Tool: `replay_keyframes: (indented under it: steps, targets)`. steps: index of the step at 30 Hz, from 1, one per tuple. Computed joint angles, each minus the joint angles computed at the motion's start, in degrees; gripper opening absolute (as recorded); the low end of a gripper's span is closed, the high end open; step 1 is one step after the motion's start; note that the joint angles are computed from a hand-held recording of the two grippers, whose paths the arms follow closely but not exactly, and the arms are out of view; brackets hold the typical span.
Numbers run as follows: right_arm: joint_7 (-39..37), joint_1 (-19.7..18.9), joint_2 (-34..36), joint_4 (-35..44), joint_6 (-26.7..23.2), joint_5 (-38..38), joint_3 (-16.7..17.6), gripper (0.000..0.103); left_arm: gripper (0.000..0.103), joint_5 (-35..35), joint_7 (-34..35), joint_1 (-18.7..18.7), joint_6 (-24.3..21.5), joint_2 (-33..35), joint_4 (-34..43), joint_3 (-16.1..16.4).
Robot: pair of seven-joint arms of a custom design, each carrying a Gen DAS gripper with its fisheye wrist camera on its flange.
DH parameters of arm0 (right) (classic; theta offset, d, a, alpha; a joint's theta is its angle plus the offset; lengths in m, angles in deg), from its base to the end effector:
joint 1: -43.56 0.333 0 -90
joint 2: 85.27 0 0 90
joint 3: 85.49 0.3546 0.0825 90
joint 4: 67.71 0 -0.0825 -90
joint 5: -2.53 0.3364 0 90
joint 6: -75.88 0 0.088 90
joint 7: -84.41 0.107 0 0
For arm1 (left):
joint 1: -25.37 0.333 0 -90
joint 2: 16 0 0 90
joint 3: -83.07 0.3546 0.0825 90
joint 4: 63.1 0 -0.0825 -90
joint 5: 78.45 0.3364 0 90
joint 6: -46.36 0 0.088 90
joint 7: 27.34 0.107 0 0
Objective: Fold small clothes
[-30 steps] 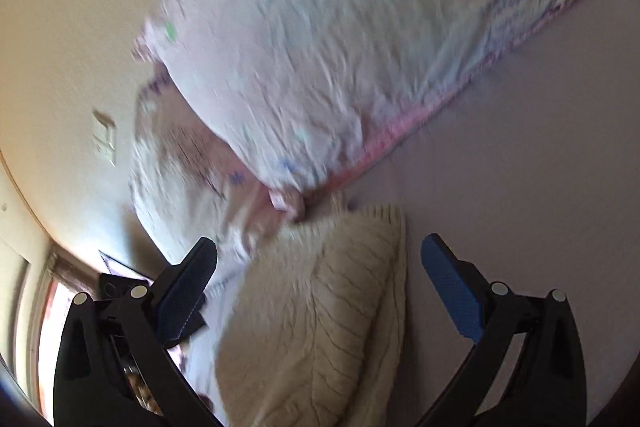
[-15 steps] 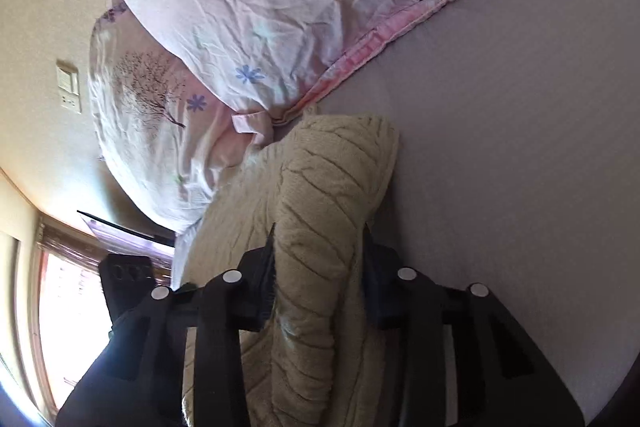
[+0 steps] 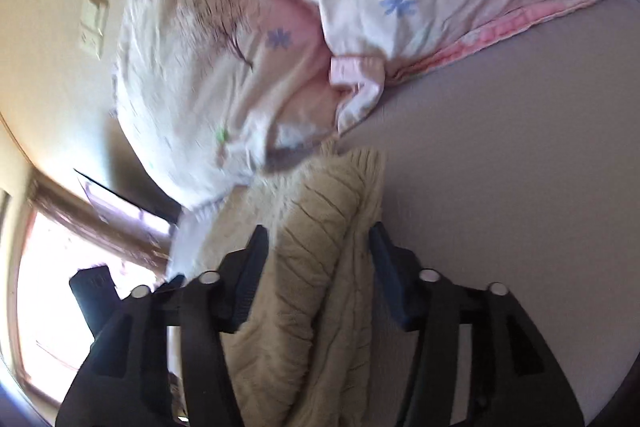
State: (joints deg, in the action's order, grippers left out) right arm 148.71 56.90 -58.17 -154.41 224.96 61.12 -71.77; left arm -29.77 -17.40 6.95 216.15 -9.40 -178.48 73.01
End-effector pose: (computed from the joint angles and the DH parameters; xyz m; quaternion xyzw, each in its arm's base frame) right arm 0.6505 0.2708 0.5106 -0.6515 0.5847 0.1139 0.4699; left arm 0.4858 -0.3158 0.5434 -0.6778 0.5928 -0.4043 0.1603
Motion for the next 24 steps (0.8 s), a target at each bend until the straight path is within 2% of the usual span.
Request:
replay_keyframes:
  steps: [1, 2, 3, 4, 5, 6, 10, 11, 12, 13, 15, 16, 17, 18, 19, 20, 21, 22, 23, 24]
  targets:
    - [0.5, 0.5, -0.7, -0.7, 0.0, -1.4, -0.5, 0.062, 0.070, 2.7, -2.3, -0.6, 0.2, -0.3, 0.0, 0.6]
    - [0.3, 0.7, -0.7, -0.5, -0.4, -2.3, -0.6, 0.056, 0.071, 4.0, -3.2, -0.8, 0.5, -0.5, 0.1, 0.6]
    - [-0.5, 1.3, -1.0, -0.8, -0.1, -3.7, -0.8, 0.016, 0.072, 4.0, -3.1, -0.7, 1.0, -0.8, -0.1, 0.2]
    - [2.0, 3.9, -0.8, -0.3, 1.3, -8.7, -2.7, 0.009, 0.072, 4.0, -3.0, -0.6, 1.7, -0.8, -0.3, 0.0]
    - [5.7, 6.9, -0.7, -0.8, 5.2, -14.3, -5.4, 0.008, 0.074, 4.5, -3.3, -0.9, 2.0, -0.9, -0.6, -0.3]
    - [8.1, 8.2, -0.3, -0.6, 7.4, -18.0, -6.9, 0.008, 0.077, 4.8, -3.5, -1.3, 1.1, -0.5, 0.2, -0.6]
    - [22.3, 14.0, 2.6, 1.8, 9.5, -32.1, -14.8, 0.007, 0.085, 7.4, -5.1, -4.0, -5.1, -0.3, 1.3, -1.7]
    - [26.9, 17.0, 2.8, 1.8, 9.7, -38.0, -18.3, 0.008, 0.090, 7.4, -5.0, -4.6, -7.7, -0.1, 1.6, -2.3]
    - [28.9, 18.5, 2.6, 1.6, 9.7, -40.4, -19.8, 0.008, 0.099, 6.9, -4.6, -5.6, -12.4, -0.2, 2.1, -3.1]
    - [29.9, 18.9, 1.4, -0.1, 11.1, -41.8, -19.9, 0.008, 0.101, 7.6, -5.3, -6.7, -16.5, -0.1, 2.7, -3.7]
    - [29.4, 16.6, -1.0, -3.6, 14.5, -40.5, -16.5, 0.009, 0.101, 9.8, -6.0, -8.5, -23.0, 0.5, 3.9, -4.8]
    - [28.9, 15.5, -2.9, -6.8, 17.3, -39.6, -14.5, 0.014, 0.101, 10.0, -5.8, -9.3, -26.1, 1.1, 4.7, -5.2]
    - [27.0, 13.4, -6.0, -11.4, 20.4, -37.9, -11.5, 0.034, 0.101, 9.9, -5.8, -9.9, -28.1, 1.6, 5.4, -5.5]
    - [23.9, 10.5, -8.8, -15.6, 23.6, -35.2, -7.5, 0.072, 0.101, 9.0, -5.3, -10.6, -30.7, 2.2, 6.2, -5.9]
    - [20.3, 7.9, -11.4, -19.9, 27.2, -32.2, -3.6, 0.089, 0.101, 8.4, -5.0, -11.0, -31.8, 2.6, 6.6, -6.1]
    - [16.5, 5.7, -13.4, -23.0, 29.3, -29.2, -0.1, 0.097, 0.101, 7.7, -4.8, -11.2, -32.2, 3.0, 6.8, -6.2]
    - [12.0, 4.3, -16.1, -26.0, 29.7, -25.6, 2.0, 0.097, 0.101, 6.7, -4.6, -11.3, -32.1, 3.4, 6.9, -6.2]
    - [11.6, 4.6, -18.4, -29.3, 29.7, -25.9, 2.1, 0.097, 0.101, 5.0, -3.9, -11.4, -32.4, 4.0, 7.3, -6.3]
    - [15.2, 6.4, -19.0, -30.5, 29.4, -30.2, 0.2, 0.098, 0.101, 3.4, -3.3, -11.5, -32.8, 4.5, 7.7, -6.3]
    - [18.2, 9.9, -20.3, -32.1, 28.3, -33.9, -3.5, 0.101, 0.101, 1.8, -2.7, -11.6, -33.2, 5.2, 8.2, -6.3]
